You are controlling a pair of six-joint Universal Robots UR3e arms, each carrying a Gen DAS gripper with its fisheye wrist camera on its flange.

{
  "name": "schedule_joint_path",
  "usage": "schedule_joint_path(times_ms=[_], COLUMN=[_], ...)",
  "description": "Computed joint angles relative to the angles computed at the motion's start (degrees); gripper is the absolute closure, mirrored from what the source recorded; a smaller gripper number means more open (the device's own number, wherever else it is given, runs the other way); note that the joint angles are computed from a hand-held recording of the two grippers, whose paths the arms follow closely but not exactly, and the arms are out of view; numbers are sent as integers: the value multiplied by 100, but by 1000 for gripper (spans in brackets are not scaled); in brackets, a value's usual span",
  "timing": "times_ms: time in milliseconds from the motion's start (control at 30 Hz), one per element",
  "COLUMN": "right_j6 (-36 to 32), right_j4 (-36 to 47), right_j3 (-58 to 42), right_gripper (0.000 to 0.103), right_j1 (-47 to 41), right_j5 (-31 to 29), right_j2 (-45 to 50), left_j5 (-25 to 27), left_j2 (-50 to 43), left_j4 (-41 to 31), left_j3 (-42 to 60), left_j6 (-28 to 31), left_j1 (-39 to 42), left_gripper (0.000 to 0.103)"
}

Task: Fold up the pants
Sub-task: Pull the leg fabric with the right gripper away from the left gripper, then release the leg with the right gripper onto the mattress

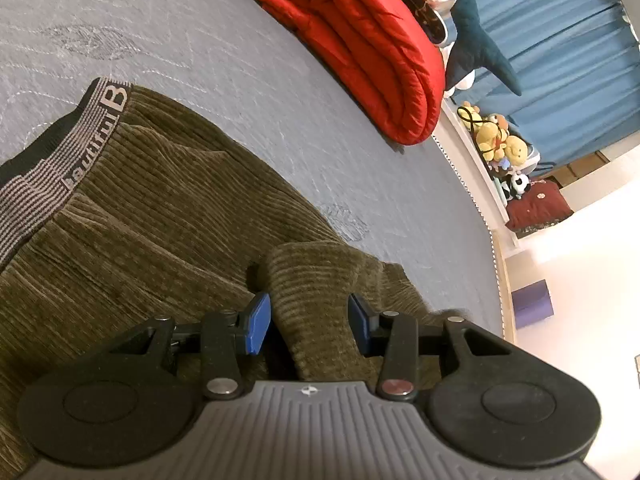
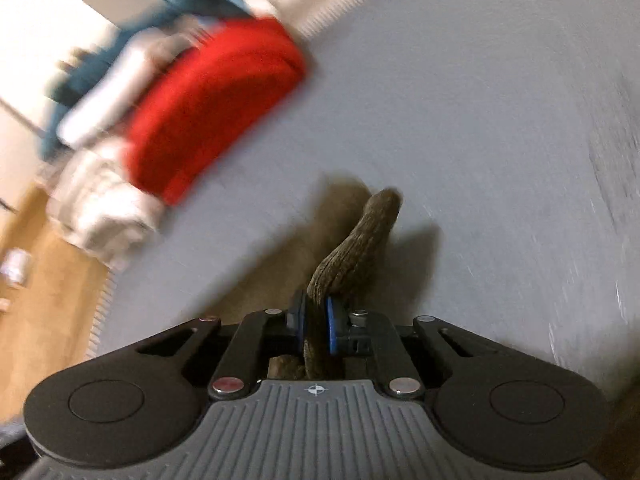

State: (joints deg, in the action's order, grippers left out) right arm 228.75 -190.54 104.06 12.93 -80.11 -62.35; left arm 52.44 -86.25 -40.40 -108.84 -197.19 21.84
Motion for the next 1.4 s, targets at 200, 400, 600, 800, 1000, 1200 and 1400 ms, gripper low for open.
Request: schedule_joint_path(times_ms=[200, 400, 600, 800, 1000, 1200, 1400], right_j6=[106, 434, 682, 22, -206, -857, -1888], right_j4=[-2370, -2490, -1394, -1900, -1635, -846, 281], right_j3=[1137, 2118, 3574, 3971, 3779, 3392, 2620], right_gripper=[93, 92, 72, 62, 58, 50, 50], right_j1=[-718, -830, -2796, -3160, -2799, -2187, -1041], right_j5=[-472, -4795, -3235, -2570, -2479, -2510, -2976], right_j2=[-753, -1203, -1603, -1553, -1999, -2867, -3504], left_j5=[4, -126, -240, 1, 412, 468, 227], left_j2=[-28, 9, 36, -20, -42, 293, 779], left_j4=[-29, -160, -431, -611, -879, -1287, -1942], left_j3=[17, 16, 79, 215, 310, 230, 223], left_j6=[75, 239, 523, 751, 1203, 1722, 2380], left_j1=[15, 120, 170, 57, -35, 244, 750], left_gripper=[56, 56, 56, 56, 56, 56, 56])
